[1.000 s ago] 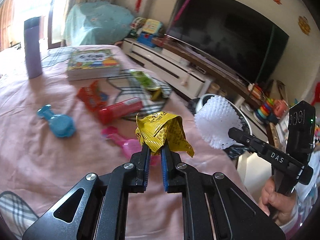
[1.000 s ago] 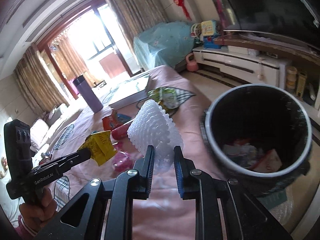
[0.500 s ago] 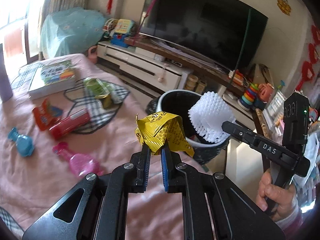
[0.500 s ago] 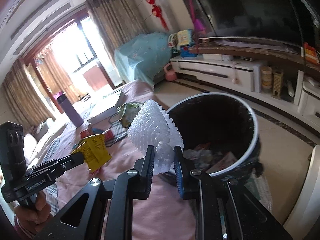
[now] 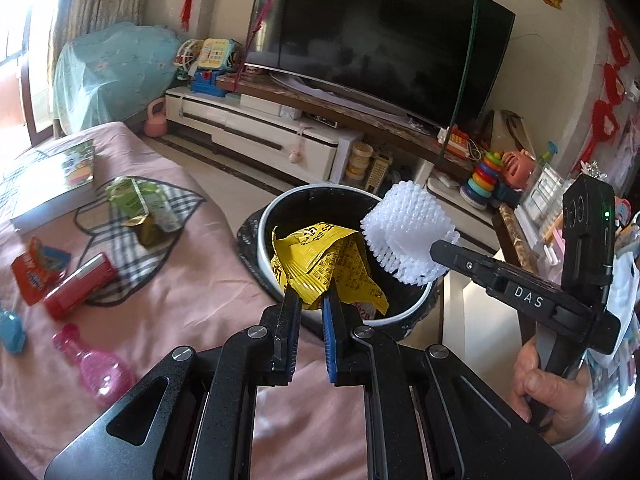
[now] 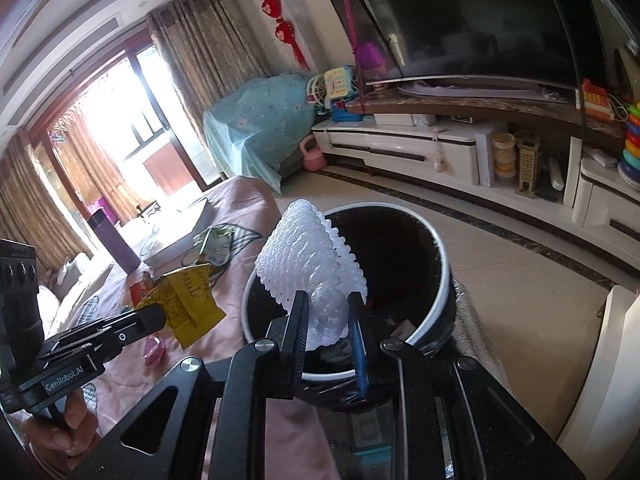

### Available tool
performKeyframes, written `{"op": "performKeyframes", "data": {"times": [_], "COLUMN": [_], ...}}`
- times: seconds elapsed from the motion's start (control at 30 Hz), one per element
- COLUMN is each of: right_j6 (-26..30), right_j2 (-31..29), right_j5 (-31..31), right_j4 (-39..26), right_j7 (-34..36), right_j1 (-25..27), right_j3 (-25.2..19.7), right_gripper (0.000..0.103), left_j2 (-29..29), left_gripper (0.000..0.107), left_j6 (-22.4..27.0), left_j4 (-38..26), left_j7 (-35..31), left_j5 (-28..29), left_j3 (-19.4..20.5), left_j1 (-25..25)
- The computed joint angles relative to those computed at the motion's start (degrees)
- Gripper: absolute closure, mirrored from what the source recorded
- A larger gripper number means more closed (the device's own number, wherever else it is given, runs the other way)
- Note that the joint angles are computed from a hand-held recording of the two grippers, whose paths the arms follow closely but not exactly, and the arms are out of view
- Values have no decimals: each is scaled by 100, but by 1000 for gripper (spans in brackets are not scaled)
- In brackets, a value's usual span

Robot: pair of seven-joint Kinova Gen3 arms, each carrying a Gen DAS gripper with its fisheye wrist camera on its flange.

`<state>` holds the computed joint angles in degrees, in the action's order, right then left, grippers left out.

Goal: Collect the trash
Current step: 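Carry wrapper and mesh brush over the bin and open both tools to drop them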

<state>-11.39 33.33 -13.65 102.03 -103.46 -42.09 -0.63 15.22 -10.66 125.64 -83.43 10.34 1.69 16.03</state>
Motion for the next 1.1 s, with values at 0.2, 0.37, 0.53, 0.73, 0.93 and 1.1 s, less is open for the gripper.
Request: {"op": "performKeyframes", "data": {"times": [0.2, 0.37, 0.53, 0.73, 0.93, 1.1], "right_j6": [234, 414, 543, 751, 845, 672], "right_j2": [58, 132, 193, 324, 430, 357], "right_j5": [56, 164, 276, 449, 642, 711], "right_j4": [-202, -384, -506, -719, -859, -700], "right_j7": [12, -44, -112, -200, -364, -454], "right_j1": [73, 164, 200, 319, 778, 795], "right_j3": [65, 71, 90, 21, -447, -498], "right_gripper": [83, 83, 83, 79, 60, 42], "left_j2": [286, 477, 616, 712, 715, 561], "left_gripper": [98, 98, 98, 96, 69, 59], "left_j6": [192, 334, 438, 571, 656, 474], "left_j4": [-377, -615, -769, -932, -980, -701], "left_j7": [6, 21, 85, 181, 277, 304], "left_j5": [-70, -146, -247, -288, -360, -325], "left_j3": [-10, -42, -12, -59, -134, -203], "left_j1": [55, 99, 79, 92, 124, 171]}}
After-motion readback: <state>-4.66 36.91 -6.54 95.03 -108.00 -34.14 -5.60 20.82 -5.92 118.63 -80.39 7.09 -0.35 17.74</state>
